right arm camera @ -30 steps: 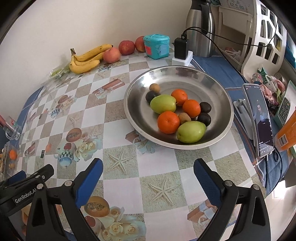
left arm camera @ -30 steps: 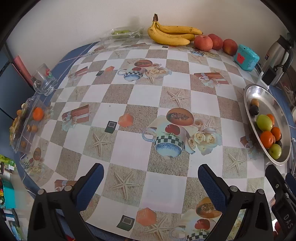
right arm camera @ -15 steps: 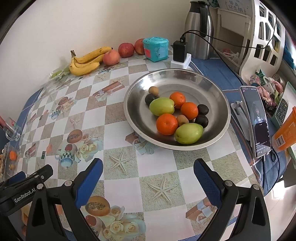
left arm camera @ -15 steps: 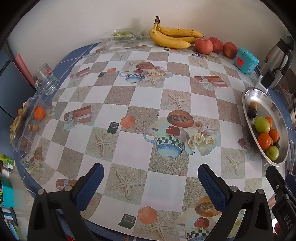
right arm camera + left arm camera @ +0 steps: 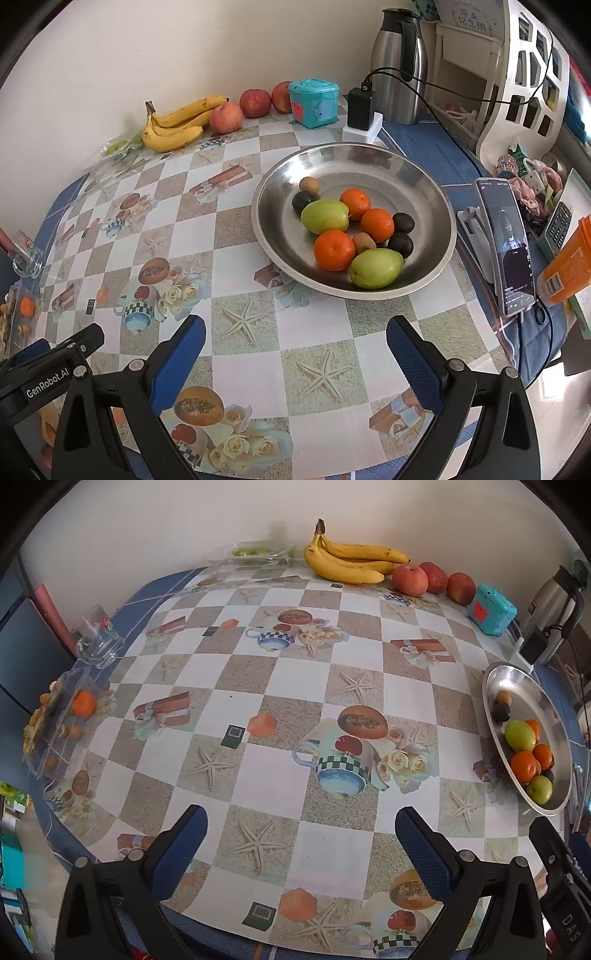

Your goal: Organize fruits

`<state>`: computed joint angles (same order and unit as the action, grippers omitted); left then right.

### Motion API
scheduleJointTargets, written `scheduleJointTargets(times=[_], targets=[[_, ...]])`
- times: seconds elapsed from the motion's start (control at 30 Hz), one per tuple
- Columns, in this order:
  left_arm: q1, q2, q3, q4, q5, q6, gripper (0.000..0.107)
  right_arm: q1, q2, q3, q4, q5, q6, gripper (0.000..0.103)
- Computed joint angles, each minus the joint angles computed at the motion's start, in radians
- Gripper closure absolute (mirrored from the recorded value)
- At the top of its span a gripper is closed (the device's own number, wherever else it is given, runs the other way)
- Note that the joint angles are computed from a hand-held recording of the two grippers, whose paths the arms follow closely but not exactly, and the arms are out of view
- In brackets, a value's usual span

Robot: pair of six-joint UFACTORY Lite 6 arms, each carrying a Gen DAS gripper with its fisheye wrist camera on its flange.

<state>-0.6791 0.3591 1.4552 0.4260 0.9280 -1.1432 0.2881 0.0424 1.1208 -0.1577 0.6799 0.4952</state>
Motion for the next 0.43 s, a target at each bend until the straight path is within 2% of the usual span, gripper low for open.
scheduleJointTargets(times=[0.43], targets=[[-0.003,-0.025,-0.025,0.031,-0.01,-0.038,0.004,0.004,-0.005,0.002,0.004,0.01,-0.009,0.004]])
